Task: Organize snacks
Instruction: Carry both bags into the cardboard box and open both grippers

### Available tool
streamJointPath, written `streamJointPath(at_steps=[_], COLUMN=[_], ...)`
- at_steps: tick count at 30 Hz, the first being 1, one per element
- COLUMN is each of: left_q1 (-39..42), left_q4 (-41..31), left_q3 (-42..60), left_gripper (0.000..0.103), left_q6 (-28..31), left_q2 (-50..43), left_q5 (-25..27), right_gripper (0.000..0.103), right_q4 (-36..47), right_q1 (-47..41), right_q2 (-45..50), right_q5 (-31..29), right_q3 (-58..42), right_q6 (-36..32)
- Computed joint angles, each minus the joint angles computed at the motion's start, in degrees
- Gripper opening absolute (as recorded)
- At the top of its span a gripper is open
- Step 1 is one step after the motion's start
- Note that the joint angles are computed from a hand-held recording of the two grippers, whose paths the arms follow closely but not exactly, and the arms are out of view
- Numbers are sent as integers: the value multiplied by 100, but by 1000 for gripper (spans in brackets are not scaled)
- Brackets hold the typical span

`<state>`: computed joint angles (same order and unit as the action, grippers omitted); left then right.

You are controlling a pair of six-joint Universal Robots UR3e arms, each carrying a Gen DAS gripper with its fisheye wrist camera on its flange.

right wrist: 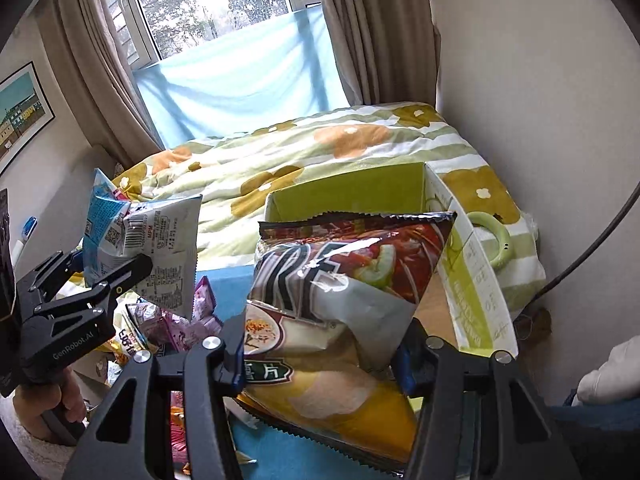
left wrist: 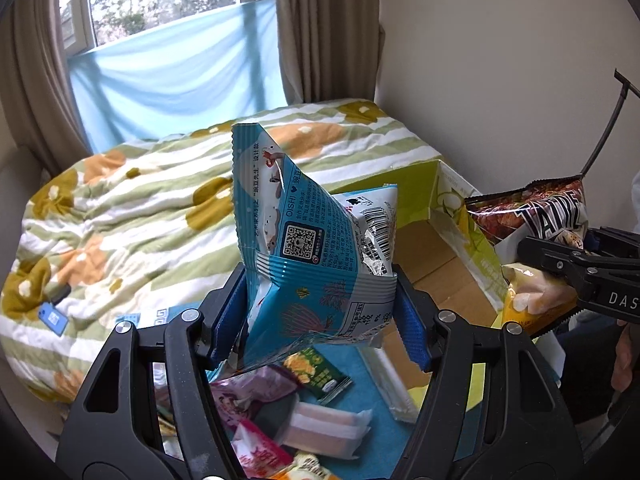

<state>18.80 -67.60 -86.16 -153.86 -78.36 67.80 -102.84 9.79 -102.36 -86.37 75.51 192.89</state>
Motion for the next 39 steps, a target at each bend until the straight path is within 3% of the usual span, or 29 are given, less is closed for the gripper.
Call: streamJointPath(at_steps=[5,10,13,15,19,29,34,39], left_q1=[-1279,-1908,-2137,-2336,-2343,-2014,-1977,-1967], left_q4=[507,429,315,344,424,599,582,602], left_q3=[845,1910,2518,2749,2466,887,786,713], left_gripper=[64,65,78,101,102,102,102,102], left_q6=[-1156,-1818,-2036,-2331,-2637,-2718,-2836,-2896], left_q2=[-1423,-2769,-3401,-3663,-3501,-2105,-1953,-1928], left_q5=[893,1230,1384,1746,1870,2278,2414,2514], right_gripper=[51,51,51,51,51,51,51,52], right_q4=[64,85,194,280,289,375,414,269], right_q1=[-1109,-1944,-2251,-2388,-2483,-2439,-2183,-1840], right_q2=[111,384,635,812,1103,1670,2244,2947], right_q5=[717,1274,1504,1600,1597,1782,1848,1548], right_q3=[62,93,5,-99,-176,-512,-1140,-1668], right_q6=[-1003,-1850,-2231,-2438,-2692,-3055,-3026,-3101])
